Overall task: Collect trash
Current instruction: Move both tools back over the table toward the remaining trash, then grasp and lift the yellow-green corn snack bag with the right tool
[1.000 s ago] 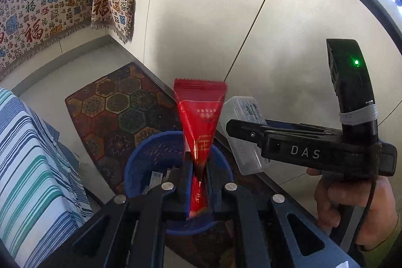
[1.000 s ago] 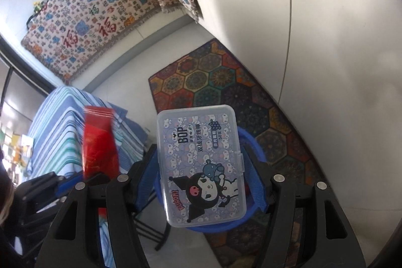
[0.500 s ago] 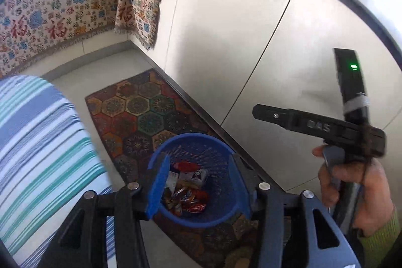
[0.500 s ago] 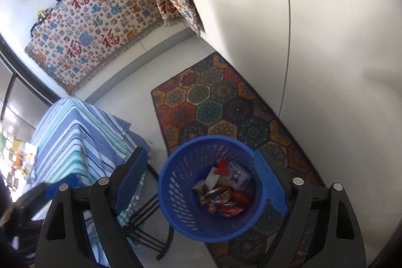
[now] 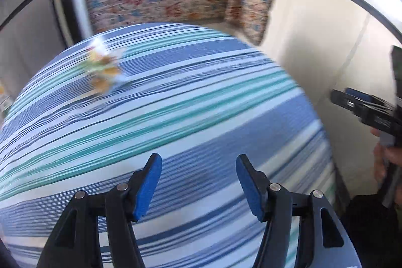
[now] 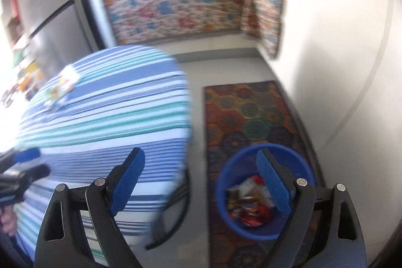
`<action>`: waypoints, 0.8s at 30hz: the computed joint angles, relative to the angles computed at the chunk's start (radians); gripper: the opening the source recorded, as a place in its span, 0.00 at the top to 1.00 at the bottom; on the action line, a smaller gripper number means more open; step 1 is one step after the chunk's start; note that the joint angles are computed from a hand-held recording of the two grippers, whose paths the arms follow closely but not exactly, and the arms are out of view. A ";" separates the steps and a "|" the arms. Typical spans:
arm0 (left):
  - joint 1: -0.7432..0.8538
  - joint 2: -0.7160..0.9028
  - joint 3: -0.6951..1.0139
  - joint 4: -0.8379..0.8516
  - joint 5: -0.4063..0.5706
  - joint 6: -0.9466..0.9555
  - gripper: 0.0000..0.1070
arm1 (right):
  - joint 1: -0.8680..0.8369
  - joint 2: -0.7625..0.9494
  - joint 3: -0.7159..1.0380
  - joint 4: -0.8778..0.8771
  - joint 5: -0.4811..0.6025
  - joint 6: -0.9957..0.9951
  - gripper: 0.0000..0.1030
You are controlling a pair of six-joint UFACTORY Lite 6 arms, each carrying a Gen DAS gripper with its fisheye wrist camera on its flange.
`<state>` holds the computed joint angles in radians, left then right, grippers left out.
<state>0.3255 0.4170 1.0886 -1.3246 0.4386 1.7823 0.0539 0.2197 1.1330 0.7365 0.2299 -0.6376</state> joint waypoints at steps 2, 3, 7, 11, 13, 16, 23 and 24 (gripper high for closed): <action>0.078 0.052 0.058 0.008 -0.011 0.010 0.41 | 0.123 0.037 0.046 -0.092 0.003 0.127 0.09; 0.112 0.086 0.097 0.011 -0.017 0.011 0.41 | 0.181 0.073 0.090 -0.162 0.010 0.214 0.09; 0.199 0.226 0.283 0.110 -0.034 -0.092 0.41 | 0.357 0.279 0.340 -0.467 0.060 0.567 0.09; 0.235 0.344 0.448 0.223 -0.020 -0.201 0.41 | 0.447 0.500 0.631 -0.679 0.164 0.787 0.09; 0.246 0.417 0.552 0.272 0.015 -0.264 0.39 | 0.476 0.579 0.731 -0.741 0.201 0.852 0.09; 0.264 0.477 0.639 0.281 0.044 -0.288 0.37 | 0.502 0.652 0.834 -0.854 0.247 0.953 0.08; 0.261 0.577 0.799 0.396 0.078 -0.404 0.16 | 0.499 0.751 0.988 -0.874 0.313 0.988 0.00; 0.262 0.584 0.811 0.405 0.085 -0.410 0.15 | 0.499 0.753 0.993 -0.877 0.316 0.989 0.00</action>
